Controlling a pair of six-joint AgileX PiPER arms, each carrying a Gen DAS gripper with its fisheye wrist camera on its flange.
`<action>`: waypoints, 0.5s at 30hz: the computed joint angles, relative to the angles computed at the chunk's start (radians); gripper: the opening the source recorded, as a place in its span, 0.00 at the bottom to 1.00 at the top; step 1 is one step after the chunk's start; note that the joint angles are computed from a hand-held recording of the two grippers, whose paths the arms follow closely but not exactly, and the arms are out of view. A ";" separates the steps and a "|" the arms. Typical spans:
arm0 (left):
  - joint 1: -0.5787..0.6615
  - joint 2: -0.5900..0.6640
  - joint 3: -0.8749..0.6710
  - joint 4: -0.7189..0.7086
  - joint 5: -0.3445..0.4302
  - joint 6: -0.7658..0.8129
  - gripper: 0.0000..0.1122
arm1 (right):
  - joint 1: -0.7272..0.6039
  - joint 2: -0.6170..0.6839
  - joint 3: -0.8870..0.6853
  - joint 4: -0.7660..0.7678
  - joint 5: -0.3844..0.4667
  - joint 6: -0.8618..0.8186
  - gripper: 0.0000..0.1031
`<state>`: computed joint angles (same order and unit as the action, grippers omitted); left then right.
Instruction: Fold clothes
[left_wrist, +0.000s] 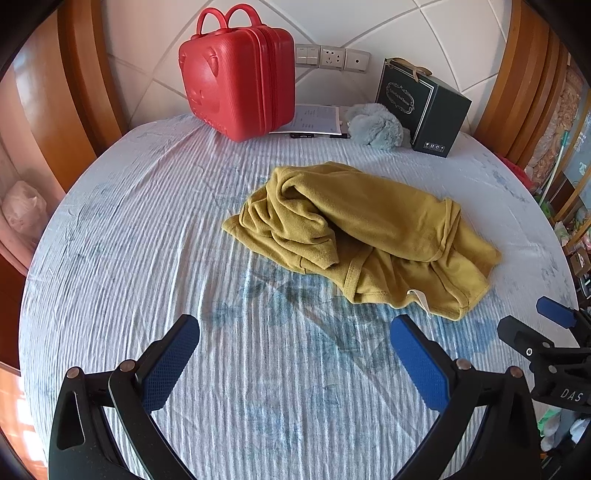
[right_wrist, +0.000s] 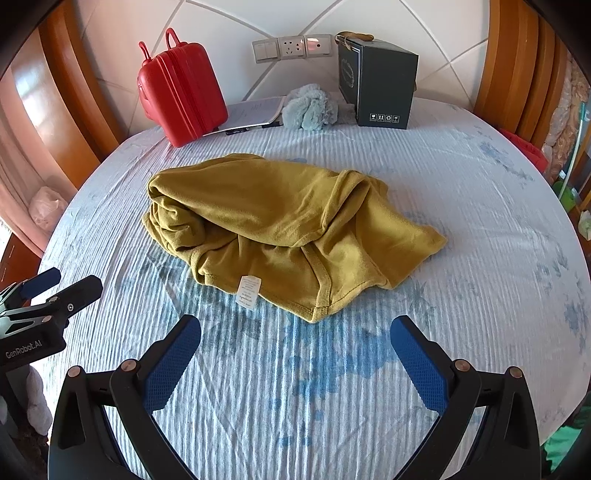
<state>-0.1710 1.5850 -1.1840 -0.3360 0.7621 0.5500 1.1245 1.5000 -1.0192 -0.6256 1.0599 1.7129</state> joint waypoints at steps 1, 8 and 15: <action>-0.001 0.007 -0.001 0.004 -0.005 -0.005 0.92 | -0.002 -0.003 0.007 -0.005 -0.010 0.004 1.00; 0.013 0.092 -0.038 -0.028 -0.048 0.005 0.92 | -0.046 -0.028 0.069 -0.035 -0.074 0.003 1.00; -0.051 0.267 -0.197 -0.002 -0.082 0.003 0.81 | -0.235 -0.073 0.171 -0.018 -0.237 -0.086 0.72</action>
